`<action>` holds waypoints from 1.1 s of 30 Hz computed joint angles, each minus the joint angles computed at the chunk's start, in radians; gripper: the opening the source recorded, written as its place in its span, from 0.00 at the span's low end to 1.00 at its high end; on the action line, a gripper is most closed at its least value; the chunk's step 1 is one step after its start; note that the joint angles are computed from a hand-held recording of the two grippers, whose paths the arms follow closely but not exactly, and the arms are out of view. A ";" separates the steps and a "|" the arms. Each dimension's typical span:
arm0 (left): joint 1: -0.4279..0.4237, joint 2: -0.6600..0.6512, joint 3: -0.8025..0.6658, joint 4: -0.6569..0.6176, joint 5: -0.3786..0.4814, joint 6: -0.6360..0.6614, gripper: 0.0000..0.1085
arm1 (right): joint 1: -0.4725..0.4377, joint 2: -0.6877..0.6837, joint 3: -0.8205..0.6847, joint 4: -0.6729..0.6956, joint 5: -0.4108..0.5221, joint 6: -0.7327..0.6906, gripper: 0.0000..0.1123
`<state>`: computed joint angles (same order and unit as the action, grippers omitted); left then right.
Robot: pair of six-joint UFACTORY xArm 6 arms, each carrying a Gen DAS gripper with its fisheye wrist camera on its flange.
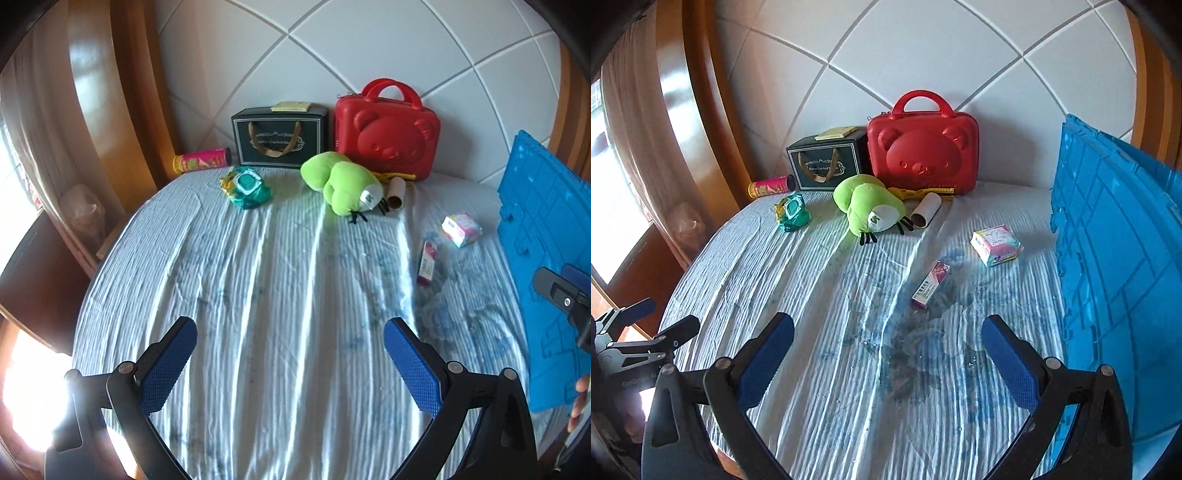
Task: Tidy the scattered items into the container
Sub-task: 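Withdraw both tools from the crate back toward the remaining items, then grasp the red-white ointment box with the left tool while the right tool grasps the pink pad pack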
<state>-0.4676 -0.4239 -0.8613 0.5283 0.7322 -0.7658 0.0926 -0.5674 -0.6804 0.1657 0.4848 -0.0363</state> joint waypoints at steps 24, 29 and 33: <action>-0.083 0.971 -0.877 -0.406 0.050 0.568 0.70 | -0.213 0.568 -0.295 -0.025 0.005 0.094 0.62; -0.111 1.214 -1.186 -0.449 0.158 0.631 0.69 | -0.242 0.666 -0.370 -0.036 -0.002 0.093 0.59; -0.112 1.409 -1.460 -0.492 0.266 0.680 0.35 | -0.250 0.744 -0.435 -0.011 -0.014 0.057 0.50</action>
